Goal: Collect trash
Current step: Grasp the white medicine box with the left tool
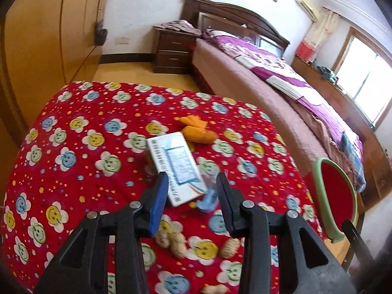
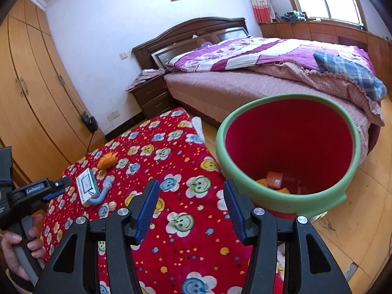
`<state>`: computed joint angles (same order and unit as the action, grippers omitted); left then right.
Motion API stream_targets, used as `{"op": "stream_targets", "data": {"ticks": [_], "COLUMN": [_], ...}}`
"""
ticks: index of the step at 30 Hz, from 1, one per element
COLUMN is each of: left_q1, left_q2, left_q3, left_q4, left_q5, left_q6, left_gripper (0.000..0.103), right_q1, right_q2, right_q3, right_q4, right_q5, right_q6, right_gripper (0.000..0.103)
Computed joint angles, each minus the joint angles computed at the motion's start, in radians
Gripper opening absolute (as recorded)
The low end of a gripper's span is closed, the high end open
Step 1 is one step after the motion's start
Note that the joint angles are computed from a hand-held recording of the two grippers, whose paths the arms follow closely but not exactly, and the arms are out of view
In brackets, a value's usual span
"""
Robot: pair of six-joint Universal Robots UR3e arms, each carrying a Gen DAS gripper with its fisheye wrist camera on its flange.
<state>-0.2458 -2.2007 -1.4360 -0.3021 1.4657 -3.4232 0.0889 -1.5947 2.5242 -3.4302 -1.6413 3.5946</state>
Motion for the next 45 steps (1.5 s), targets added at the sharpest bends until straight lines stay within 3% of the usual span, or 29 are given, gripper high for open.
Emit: {"op": "stream_targets", "data": {"ticks": [12, 30, 34, 35, 37, 45], "left_q1": [-0.008, -0.048, -0.042, -0.037, -0.027, -0.001], "left_q2": [-0.165, -0.343, -0.332, -0.319, -0.286, -0.182], "left_q3": [0.226, 0.494, 0.463, 0.434, 0.369, 0.211], "left_q4": [-0.135, -0.294, -0.257, -0.227, -0.172, -0.040], "left_q5": [0.038, 0.075, 0.055, 0.042, 0.019, -0.040], "left_q6": [0.005, -0.027, -0.035, -0.036, -0.025, -0.002], "left_gripper": [0.053, 0.054, 0.047, 0.027, 0.019, 0.018], "right_q1": [-0.033, -0.110, -0.117, -0.120, -0.121, -0.092], "right_q2": [0.107, 0.178, 0.180, 0.179, 0.176, 0.151], "right_q3": [-0.017, 0.004, 0.010, 0.013, 0.014, 0.001], "right_q4": [-0.043, -0.116, -0.125, -0.128, -0.128, -0.103], "right_q5": [0.049, 0.139, 0.150, 0.155, 0.157, 0.146], "right_q6": [-0.007, -0.028, -0.029, -0.031, -0.032, -0.032], "right_gripper": [0.056, 0.056, 0.056, 0.056, 0.056, 0.056]}}
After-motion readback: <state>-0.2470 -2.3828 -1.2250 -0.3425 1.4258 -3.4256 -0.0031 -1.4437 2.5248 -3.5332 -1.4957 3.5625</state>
